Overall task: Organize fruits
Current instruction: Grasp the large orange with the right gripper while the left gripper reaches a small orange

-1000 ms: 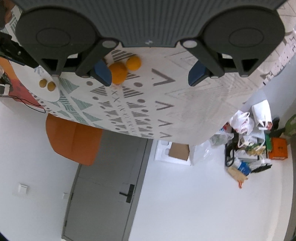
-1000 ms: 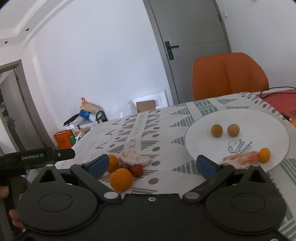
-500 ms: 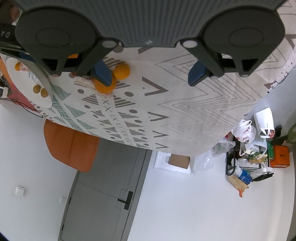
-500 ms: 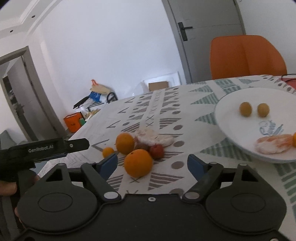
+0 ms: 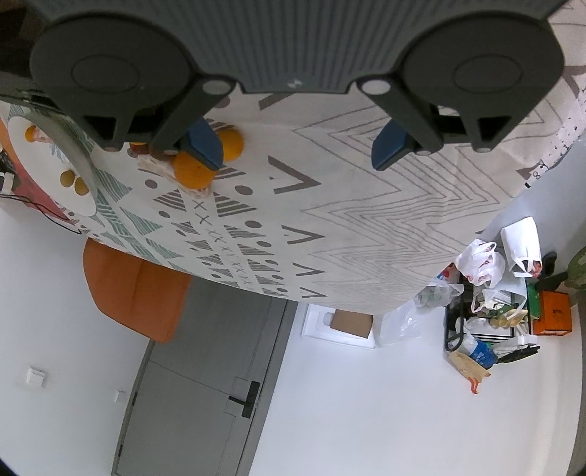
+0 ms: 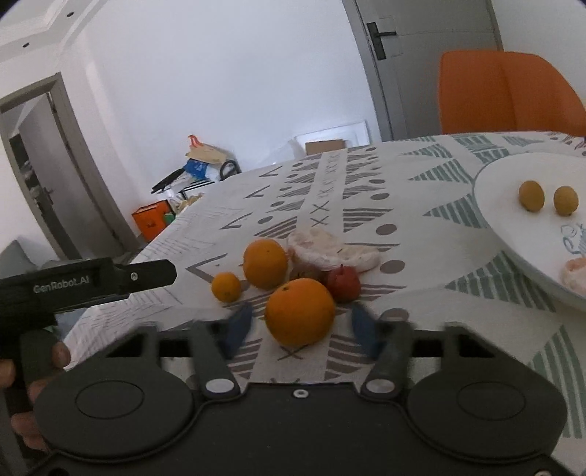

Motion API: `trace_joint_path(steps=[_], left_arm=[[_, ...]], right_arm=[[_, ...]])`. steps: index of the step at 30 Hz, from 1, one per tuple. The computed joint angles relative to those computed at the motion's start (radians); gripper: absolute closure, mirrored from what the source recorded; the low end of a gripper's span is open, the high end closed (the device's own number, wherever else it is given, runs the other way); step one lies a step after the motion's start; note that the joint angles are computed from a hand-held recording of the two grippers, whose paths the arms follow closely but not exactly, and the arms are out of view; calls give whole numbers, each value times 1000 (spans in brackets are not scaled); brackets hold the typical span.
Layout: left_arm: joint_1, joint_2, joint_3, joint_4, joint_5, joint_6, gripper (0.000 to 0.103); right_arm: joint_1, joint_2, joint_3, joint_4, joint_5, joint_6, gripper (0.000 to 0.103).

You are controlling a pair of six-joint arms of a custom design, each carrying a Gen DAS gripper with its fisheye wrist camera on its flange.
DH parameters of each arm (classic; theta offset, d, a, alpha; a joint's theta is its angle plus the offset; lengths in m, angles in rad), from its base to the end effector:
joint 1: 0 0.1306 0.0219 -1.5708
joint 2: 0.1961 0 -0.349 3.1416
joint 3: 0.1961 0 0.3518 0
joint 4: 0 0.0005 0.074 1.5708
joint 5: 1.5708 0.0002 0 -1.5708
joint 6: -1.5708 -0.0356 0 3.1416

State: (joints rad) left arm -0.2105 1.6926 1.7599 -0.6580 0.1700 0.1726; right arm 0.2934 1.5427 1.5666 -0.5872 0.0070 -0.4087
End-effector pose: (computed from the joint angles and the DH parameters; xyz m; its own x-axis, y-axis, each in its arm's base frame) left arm 0.5585 -0.1260 0.4248 -0.5955 -0.0458 -0.8020 0.2447 0.9406 -0.2355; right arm 0.5023 0.1510 0.4244 -0.5817 0.2394 -0.7773 -0.0570 0.9413 0.3326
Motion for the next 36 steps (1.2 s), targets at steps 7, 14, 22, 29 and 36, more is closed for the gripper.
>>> trace_joint_path(steps=[7,14,22,29,36], left_arm=[[-22,7,11,0,3,-18,18],[-49,26,36,-10,10,-31,24],[-86,62,71,-22,-20,-45,40],[-92,98,114,-76,-42,-36,81],[-115,70,104,-47,-45,-48,81]], right_arm=[[-16,-49,-48,21,5,-18,65],[-37,-94,-85,39,25,-10,65],[-71,-138,-134,49,25,-25,65],[-107,-167,-164,64,19,-34,65],[-131,-199,-195,81,21,-44,65]])
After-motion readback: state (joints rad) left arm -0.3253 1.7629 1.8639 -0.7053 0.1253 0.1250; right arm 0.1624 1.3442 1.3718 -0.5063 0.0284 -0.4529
